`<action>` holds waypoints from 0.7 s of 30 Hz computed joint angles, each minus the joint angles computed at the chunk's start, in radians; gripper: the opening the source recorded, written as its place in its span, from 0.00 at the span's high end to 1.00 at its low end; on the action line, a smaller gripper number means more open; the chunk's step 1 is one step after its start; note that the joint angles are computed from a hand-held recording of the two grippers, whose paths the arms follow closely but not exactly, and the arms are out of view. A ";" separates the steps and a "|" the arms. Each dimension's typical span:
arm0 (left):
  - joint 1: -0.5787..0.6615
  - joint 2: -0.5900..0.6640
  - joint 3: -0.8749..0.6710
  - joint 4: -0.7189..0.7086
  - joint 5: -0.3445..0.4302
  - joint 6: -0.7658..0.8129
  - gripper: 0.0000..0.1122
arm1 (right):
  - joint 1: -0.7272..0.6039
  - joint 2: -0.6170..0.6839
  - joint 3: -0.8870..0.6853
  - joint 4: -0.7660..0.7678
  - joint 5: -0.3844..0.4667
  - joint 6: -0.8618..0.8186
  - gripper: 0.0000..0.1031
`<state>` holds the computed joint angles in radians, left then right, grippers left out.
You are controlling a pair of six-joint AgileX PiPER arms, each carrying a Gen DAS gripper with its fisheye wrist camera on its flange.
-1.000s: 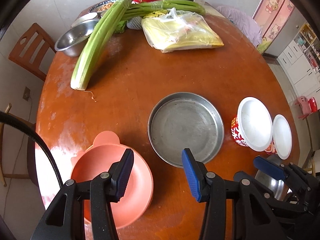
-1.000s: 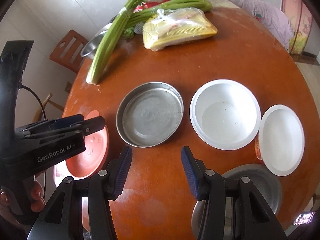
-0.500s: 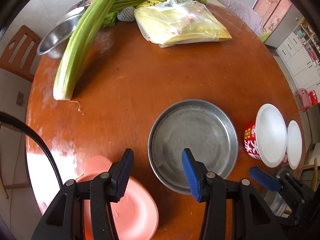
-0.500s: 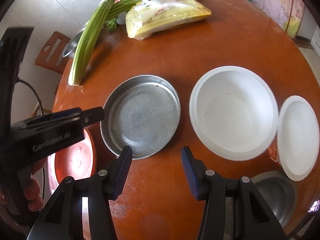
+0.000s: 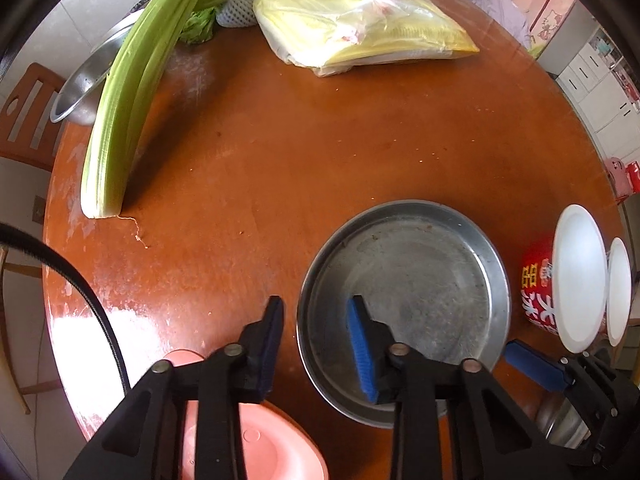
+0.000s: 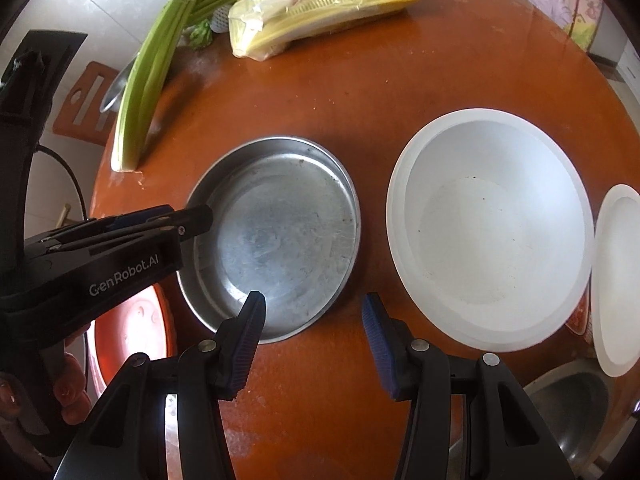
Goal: Organize plates and bowls
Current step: 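Reach the left tool to the silver metal pan and grasp its rim, then lift the silver pan with the left tool and carry it over the pink bowl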
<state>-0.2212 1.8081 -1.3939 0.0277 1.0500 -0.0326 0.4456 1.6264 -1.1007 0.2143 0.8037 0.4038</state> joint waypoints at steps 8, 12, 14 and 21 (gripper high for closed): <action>0.024 -0.001 0.040 -0.028 -0.037 0.024 0.83 | 0.030 0.035 -0.040 -0.049 -0.002 0.018 0.52; 0.025 -0.017 0.050 -0.027 -0.040 0.025 0.83 | 0.033 0.037 -0.042 -0.053 0.005 0.019 0.52; 0.025 -0.030 0.051 -0.027 -0.039 0.028 0.83 | 0.036 0.029 -0.047 -0.067 0.011 0.030 0.51; 0.013 -0.100 0.042 -0.022 -0.006 0.015 0.83 | 0.039 -0.012 -0.065 -0.087 0.036 0.047 0.51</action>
<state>-0.2085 1.7079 -1.3521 0.0054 1.0436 -0.0180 0.4843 1.6147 -1.1662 0.1269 0.8394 0.4511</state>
